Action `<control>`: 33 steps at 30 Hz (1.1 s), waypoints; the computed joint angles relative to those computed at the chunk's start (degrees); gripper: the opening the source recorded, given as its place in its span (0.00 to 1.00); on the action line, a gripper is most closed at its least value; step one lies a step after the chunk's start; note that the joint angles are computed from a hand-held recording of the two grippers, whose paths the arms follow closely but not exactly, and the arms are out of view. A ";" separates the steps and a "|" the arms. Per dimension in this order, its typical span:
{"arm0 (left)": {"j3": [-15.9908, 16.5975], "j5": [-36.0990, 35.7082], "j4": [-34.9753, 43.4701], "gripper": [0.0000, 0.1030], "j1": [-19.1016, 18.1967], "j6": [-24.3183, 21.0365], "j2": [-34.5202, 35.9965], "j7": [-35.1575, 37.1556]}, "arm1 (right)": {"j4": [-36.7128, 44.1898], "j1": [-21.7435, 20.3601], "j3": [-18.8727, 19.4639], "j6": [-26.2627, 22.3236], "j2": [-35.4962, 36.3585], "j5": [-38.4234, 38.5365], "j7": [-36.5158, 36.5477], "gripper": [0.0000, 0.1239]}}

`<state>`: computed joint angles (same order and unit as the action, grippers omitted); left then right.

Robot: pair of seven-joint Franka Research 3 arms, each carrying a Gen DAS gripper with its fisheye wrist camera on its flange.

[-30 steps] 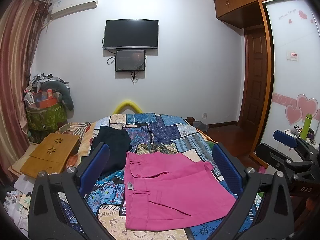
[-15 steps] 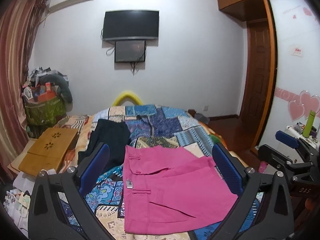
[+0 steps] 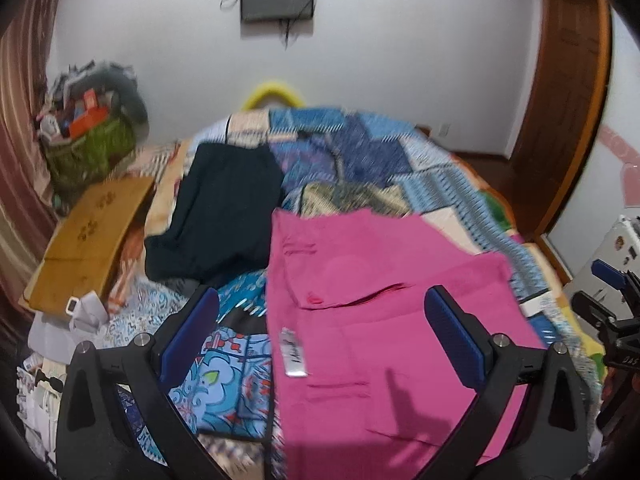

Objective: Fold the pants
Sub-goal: 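Lower both tools toward the waistband and hem of the pink trousers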

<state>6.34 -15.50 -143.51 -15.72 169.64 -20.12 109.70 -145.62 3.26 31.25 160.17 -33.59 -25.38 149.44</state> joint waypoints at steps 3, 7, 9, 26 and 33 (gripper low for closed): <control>-1.99 3.15 3.93 1.00 3.59 -2.36 5.73 -1.75 | -0.44 3.68 -5.33 0.56 3.38 3.39 -4.89 0.83; -4.19 3.53 8.86 0.87 6.94 -7.06 11.59 -1.24 | -0.33 5.77 -9.20 0.71 6.33 6.61 -9.30 0.81; -5.46 3.76 10.99 0.79 8.63 -9.44 14.08 -1.12 | 0.21 7.02 -11.32 0.89 8.15 8.64 -11.94 0.77; -13.38 -4.59 25.22 0.56 17.58 -33.19 25.69 8.47 | 6.91 15.02 -21.67 3.14 20.94 25.85 -31.74 0.41; -14.44 0.73 25.64 0.40 16.79 -32.01 26.39 7.66 | 8.97 15.82 -22.41 1.61 23.77 29.34 -37.36 0.10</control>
